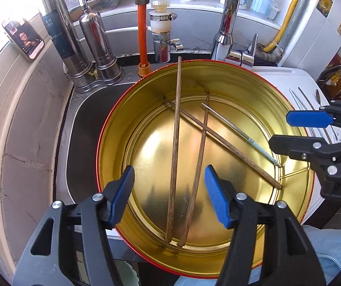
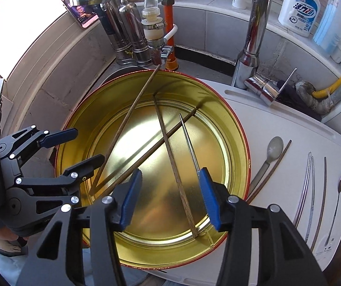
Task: Organize utensils
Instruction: 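Lower the steel chopstick into the bowl and open the right gripper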
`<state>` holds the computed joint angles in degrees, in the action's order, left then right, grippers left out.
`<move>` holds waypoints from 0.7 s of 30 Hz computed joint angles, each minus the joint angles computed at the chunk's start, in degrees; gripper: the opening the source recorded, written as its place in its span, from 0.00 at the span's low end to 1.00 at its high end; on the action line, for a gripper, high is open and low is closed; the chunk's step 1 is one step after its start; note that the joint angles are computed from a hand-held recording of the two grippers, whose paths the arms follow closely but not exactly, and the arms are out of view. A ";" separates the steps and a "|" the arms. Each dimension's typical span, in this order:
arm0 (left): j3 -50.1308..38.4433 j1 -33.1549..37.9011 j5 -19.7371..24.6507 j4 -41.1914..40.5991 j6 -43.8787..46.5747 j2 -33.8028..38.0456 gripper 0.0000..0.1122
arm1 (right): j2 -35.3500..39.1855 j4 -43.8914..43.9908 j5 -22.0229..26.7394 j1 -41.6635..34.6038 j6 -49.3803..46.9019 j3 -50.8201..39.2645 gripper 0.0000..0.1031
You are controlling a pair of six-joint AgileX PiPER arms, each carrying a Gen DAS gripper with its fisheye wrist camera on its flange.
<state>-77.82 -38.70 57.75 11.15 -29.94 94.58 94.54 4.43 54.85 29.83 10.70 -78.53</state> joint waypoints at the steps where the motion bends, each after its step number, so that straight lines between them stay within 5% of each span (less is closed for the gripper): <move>1: 0.15 -0.09 -0.01 0.05 -0.14 -0.08 0.54 | -0.04 0.05 -0.08 0.01 0.04 0.12 0.50; 21: 3.67 -3.23 -0.28 1.51 -3.48 -2.91 0.54 | -3.03 -0.45 -1.48 1.42 2.79 3.74 0.50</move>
<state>-74.15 -41.94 57.47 12.66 -33.41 91.67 91.51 3.98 53.37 31.25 13.50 -74.79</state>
